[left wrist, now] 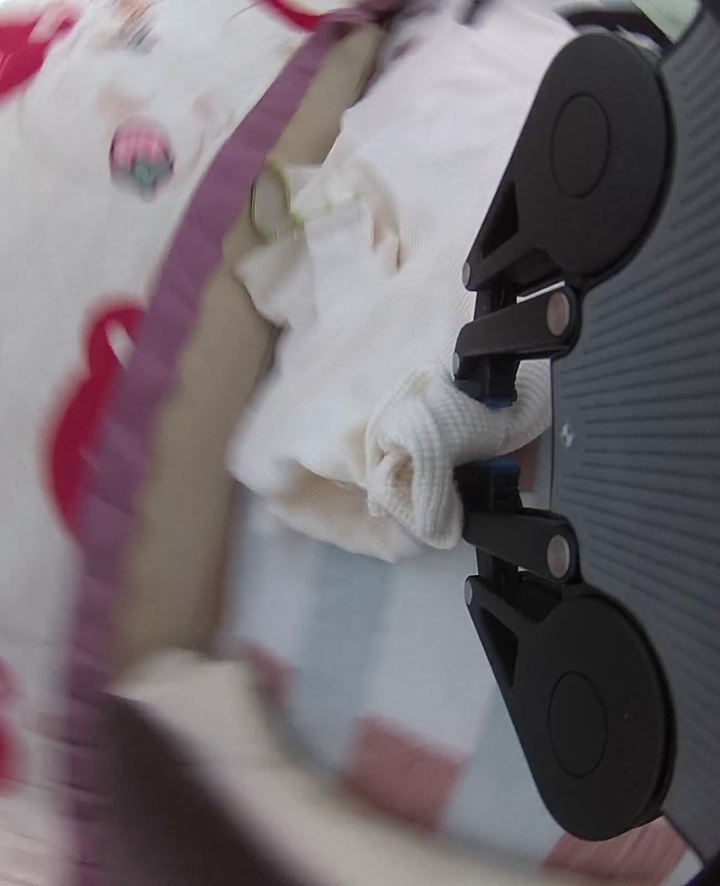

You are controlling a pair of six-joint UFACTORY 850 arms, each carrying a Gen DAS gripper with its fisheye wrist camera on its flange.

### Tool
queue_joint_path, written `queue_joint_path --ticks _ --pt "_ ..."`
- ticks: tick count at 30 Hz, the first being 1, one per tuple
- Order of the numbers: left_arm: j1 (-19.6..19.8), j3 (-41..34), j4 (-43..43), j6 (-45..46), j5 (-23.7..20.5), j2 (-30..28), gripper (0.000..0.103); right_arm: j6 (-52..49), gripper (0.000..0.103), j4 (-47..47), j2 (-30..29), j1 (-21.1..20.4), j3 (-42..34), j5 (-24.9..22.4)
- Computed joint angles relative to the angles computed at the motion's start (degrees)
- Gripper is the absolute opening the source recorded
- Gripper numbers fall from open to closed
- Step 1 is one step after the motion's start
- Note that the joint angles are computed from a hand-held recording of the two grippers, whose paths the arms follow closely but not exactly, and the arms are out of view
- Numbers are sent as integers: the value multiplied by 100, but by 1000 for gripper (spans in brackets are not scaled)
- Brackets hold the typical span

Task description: Fold clothes

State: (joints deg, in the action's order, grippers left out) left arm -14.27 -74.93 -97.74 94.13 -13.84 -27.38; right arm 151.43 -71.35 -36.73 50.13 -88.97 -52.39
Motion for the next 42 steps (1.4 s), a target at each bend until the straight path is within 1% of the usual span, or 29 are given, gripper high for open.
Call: queue_joint_path --ticks 1,2,3,5,7,10,12,13,14,16,19,20,22,23,25,26,28,30,31,32,33,34,36,37,38,39,40,41,42 --pt "7 152 -360 409 -20 172 13 -308 14 146 5 52 -80 -156" --pt "47 286 -480 579 -95 338 13 -622 14 268 18 106 -149 -301" --pt "88 393 -360 509 -161 499 13 -920 14 389 23 158 -229 -457" --pt "232 578 246 -209 -404 784 13 -848 14 506 161 323 -132 -679" --pt "415 869 800 -914 -693 1112 13 -770 14 699 334 519 29 -773" --pt "639 1416 2098 -2362 -982 1636 13 -1100 14 1195 490 791 232 -707" --pt "729 1709 2999 -3363 -1193 1812 13 -1287 14 1470 562 934 365 -629" --pt "762 1793 3304 -3693 -1308 1817 13 -1244 14 1522 559 947 419 -583" --pt "768 1824 3469 -3895 -1344 1785 13 -1188 14 1581 546 960 462 -550" --pt "788 1805 3475 -3899 -1339 1773 13 -1029 14 1558 554 971 487 -535" --pt "816 1885 3328 -3624 -1267 2037 12 -1401 14 1358 602 1086 314 -780" --pt "784 1926 3548 -3752 -1162 2131 12 -1571 14 1373 616 1129 251 -849" --pt "763 1893 4579 -4502 -1274 2165 12 -1871 15 1691 582 1199 180 -947" --pt "752 1862 5109 -4889 -1378 2170 12 -2147 26 2019 530 1208 160 -1010" --pt "723 1955 5632 -5127 -1354 2346 15 -2439 39 2699 392 1237 131 -1319" --pt "711 2040 5795 -5132 -1243 2495 16 -2461 37 2988 342 1274 132 -1557" --pt "724 2127 5975 -5045 -1091 2723 23 -2533 36 3165 274 1342 43 -2055" --pt "756 2138 6142 -4997 -999 2867 33 -2741 36 2933 206 1397 -159 -2564" --pt "792 2084 6075 -4933 -996 2853 35 -2844 36 2813 170 1421 -259 -2817" --pt "835 2012 5963 -4858 -1005 2813 37 -2911 36 2627 174 1426 -315 -2849" --pt "880 1901 5618 -4636 -1042 2708 42 -2954 36 2349 200 1414 -354 -2642" --pt "905 1740 5226 -4394 -1108 2528 44 -2960 37 2078 235 1379 -370 -2293" --pt "914 1351 4556 -3985 -1288 2085 49 -3105 37 1654 221 1183 -477 -1139" --pt "856 1065 4487 -3987 -1375 1743 50 -3309 36 1527 146 1052 -618 -540" --pt "791 743 4501 -4061 -1468 1379 50 -3752 36 1579 -8 904 -872 56" --pt "687 428 4754 -4326 -1457 1045 50 -4351 36 1712 -214 759 -1175 597" --pt "580 106 5081 -4641 -1433 717 50 -4951 35 1805 -512 656 -1568 932" --pt "461 -125 5339 -4717 -1289 464 50 -5551 34 1861 -870 598 -2040 1051" --pt "320 -210 5410 -4553 -917 314 50 -6150 34 2051 -1191 545 -2502 1080"
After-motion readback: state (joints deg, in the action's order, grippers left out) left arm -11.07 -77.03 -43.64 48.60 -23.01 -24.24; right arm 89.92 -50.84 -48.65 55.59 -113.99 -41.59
